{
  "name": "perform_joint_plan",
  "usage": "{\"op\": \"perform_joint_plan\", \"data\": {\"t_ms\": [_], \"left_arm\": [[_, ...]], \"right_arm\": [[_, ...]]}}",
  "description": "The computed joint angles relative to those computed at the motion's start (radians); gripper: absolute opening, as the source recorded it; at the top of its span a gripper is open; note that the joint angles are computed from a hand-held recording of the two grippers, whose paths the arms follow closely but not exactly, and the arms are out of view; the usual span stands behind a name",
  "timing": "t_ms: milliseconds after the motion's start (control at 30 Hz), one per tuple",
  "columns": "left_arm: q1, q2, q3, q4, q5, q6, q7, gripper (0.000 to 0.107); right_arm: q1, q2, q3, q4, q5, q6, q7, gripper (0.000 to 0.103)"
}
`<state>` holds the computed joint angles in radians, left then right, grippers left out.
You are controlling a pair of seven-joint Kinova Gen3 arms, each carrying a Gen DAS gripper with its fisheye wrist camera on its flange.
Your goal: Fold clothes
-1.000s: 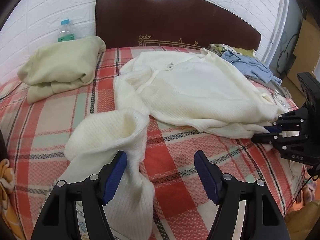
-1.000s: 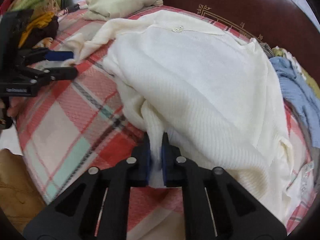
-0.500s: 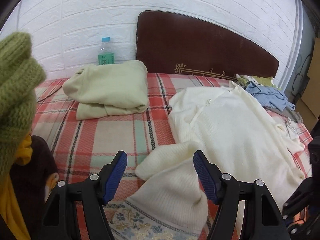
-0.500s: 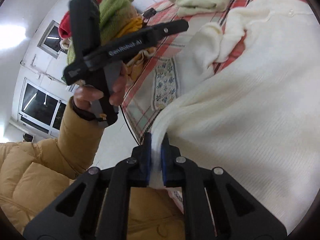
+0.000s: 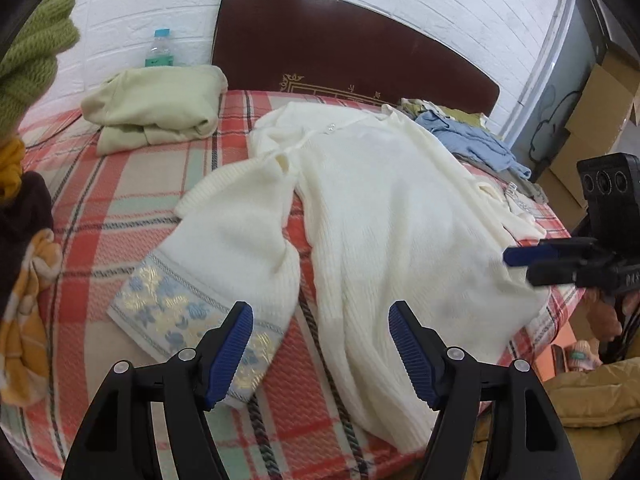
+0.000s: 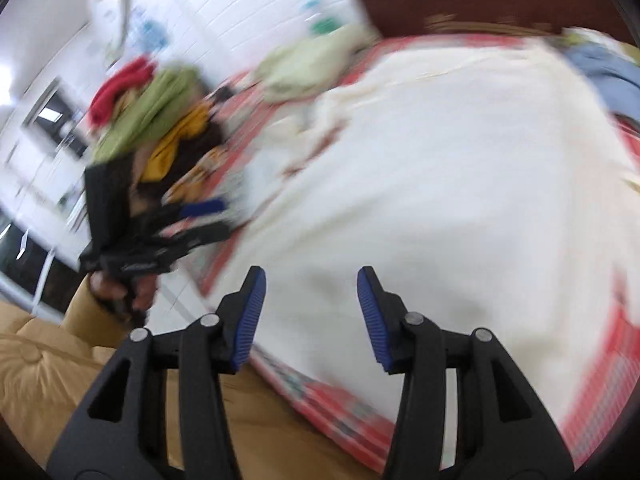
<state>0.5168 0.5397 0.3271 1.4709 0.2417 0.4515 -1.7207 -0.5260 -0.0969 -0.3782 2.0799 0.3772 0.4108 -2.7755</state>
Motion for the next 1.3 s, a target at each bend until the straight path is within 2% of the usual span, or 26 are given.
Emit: {"op": "perform_joint_plan", "data": {"t_ms": [67, 133, 167, 233, 267, 333, 467, 533, 567, 600, 633, 667, 700, 733, 900, 933, 1000, 1100, 1133, 1200, 1267, 1300], "left_arm": [[-0.024, -0.003, 0.033, 0.022, 0.026, 0.010, -0.021, 0.073], [-0.007, -0.001, 0.020, 0.021, 0.023, 0.039, -0.012, 0.074], [0.003, 0.004, 0.014, 0.015, 0.020, 0.056, -0.008, 0.074], [0.020, 0.014, 0.004, 0.004, 0.014, 0.089, 0.001, 0.074], [0.038, 0.014, -0.008, 0.006, 0.004, 0.089, 0.010, 0.077], [0.077, 0.011, -0.031, 0.013, -0.024, 0.069, 0.030, 0.082], [0.126, 0.017, -0.056, 0.001, -0.056, 0.055, 0.083, 0.082], [0.167, 0.019, -0.086, -0.006, -0.092, 0.050, 0.126, 0.082], [0.196, 0.019, -0.111, -0.011, -0.120, 0.048, 0.156, 0.079], [0.225, 0.020, -0.136, -0.018, -0.150, 0.050, 0.190, 0.074], [0.235, 0.021, -0.144, -0.026, -0.168, 0.056, 0.208, 0.059], [0.226, 0.026, -0.135, -0.042, -0.170, 0.074, 0.218, 0.032], [0.199, 0.033, -0.110, -0.059, -0.156, 0.097, 0.216, 0.016], [0.154, 0.039, -0.068, -0.068, -0.125, 0.115, 0.197, 0.012], [-0.039, 0.004, 0.086, -0.025, 0.068, 0.102, 0.057, 0.012], [-0.058, -0.004, 0.097, -0.020, 0.093, 0.106, 0.038, 0.012], [-0.040, -0.022, 0.064, -0.026, 0.093, 0.124, 0.035, 0.012], [0.031, -0.015, -0.009, -0.061, 0.033, 0.182, 0.058, 0.013], [0.045, -0.005, -0.015, -0.070, 0.001, 0.199, 0.078, 0.014], [0.124, 0.010, -0.083, -0.094, -0.080, 0.237, 0.133, 0.016], [0.197, 0.018, -0.148, -0.105, -0.145, 0.258, 0.174, 0.020], [0.206, 0.015, -0.153, -0.097, -0.153, 0.252, 0.172, 0.023]], "right_arm": [[0.093, -0.093, -0.081, 0.063, 0.002, 0.081, -0.081, 0.056], [0.165, -0.185, -0.149, 0.118, -0.032, 0.157, -0.163, 0.058], [0.173, -0.228, -0.172, 0.152, -0.041, 0.180, -0.203, 0.058], [0.139, -0.277, -0.167, 0.206, -0.057, 0.215, -0.249, 0.058], [0.133, -0.274, -0.162, 0.220, -0.060, 0.209, -0.247, 0.058], [0.153, -0.255, -0.208, 0.242, -0.030, 0.194, -0.292, 0.058], [0.302, -0.229, -0.392, 0.271, 0.125, 0.089, -0.448, 0.058], [0.369, -0.226, -0.445, 0.291, 0.180, 0.018, -0.513, 0.058], [0.398, -0.229, -0.461, 0.301, 0.194, -0.012, -0.529, 0.054], [0.427, -0.232, -0.476, 0.312, 0.206, -0.044, -0.543, 0.032], [0.442, -0.240, -0.473, 0.324, 0.204, -0.079, -0.540, 0.010], [0.438, -0.267, -0.453, 0.339, 0.186, -0.110, -0.533, 0.010], [0.417, -0.292, -0.415, 0.355, 0.161, -0.142, -0.514, 0.009], [0.397, -0.315, -0.380, 0.370, 0.139, -0.170, -0.499, 0.008], [0.201, -0.506, -0.176, 0.395, 0.014, -0.151, -0.410, 0.007], [0.162, -0.532, -0.141, 0.394, -0.005, -0.139, -0.389, 0.007], [0.107, -0.545, -0.103, 0.372, -0.040, -0.074, -0.343, 0.007], [0.054, -0.494, -0.062, 0.356, -0.100, -0.007, -0.278, 0.007], [0.057, -0.475, -0.063, 0.359, -0.121, 0.002, -0.270, 0.007], [0.065, -0.417, -0.083, 0.346, -0.155, 0.046, -0.244, 0.008], [0.055, -0.385, -0.066, 0.357, -0.195, 0.038, -0.210, 0.012], [0.055, -0.391, -0.058, 0.368, -0.211, 0.023, -0.196, 0.020]]}}
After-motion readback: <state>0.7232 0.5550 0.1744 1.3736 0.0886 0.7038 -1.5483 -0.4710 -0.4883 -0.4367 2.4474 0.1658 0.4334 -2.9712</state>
